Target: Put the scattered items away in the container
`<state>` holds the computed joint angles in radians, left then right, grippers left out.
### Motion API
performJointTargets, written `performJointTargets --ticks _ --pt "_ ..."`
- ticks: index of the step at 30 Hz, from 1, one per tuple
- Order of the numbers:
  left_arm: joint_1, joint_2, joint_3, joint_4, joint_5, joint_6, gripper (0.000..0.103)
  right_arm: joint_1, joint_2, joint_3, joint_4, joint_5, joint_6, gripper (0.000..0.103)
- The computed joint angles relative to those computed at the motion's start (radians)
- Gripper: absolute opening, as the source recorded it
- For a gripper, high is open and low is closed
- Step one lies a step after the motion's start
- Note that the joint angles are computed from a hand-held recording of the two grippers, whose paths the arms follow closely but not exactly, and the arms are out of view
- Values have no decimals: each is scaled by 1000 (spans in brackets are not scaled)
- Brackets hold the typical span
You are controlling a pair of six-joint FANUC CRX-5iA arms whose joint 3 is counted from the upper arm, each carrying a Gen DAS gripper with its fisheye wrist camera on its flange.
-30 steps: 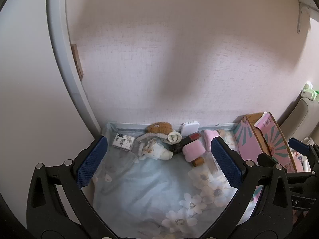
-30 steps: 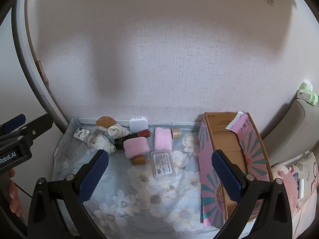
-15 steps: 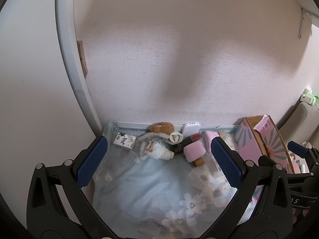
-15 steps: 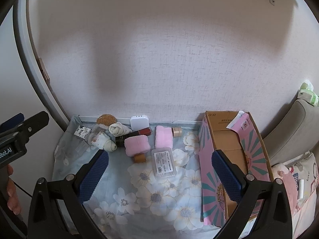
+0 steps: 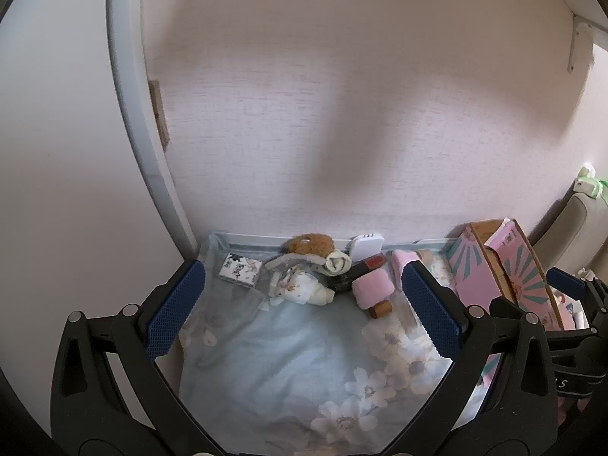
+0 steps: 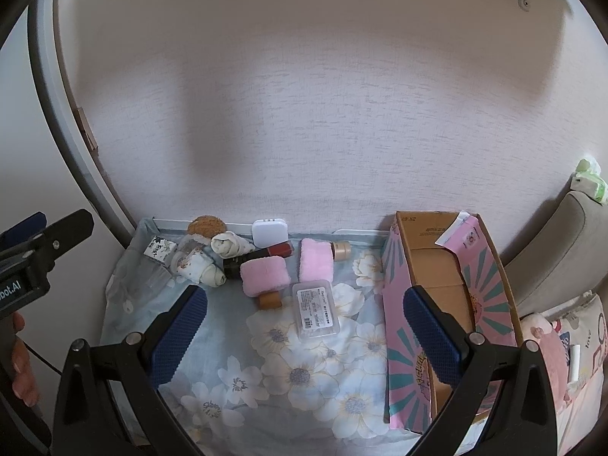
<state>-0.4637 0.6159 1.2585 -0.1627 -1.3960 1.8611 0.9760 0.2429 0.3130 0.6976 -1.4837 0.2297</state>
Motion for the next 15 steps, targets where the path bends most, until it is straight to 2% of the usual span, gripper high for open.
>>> performJointTargets --ticks 9,15 --pt "15 6 -4 13 -8 -1 103 -13 5 5 -24 9 16 102" --pt "23 -3 -29 19 17 -9 103 -20 9 7 -31 20 18 102"
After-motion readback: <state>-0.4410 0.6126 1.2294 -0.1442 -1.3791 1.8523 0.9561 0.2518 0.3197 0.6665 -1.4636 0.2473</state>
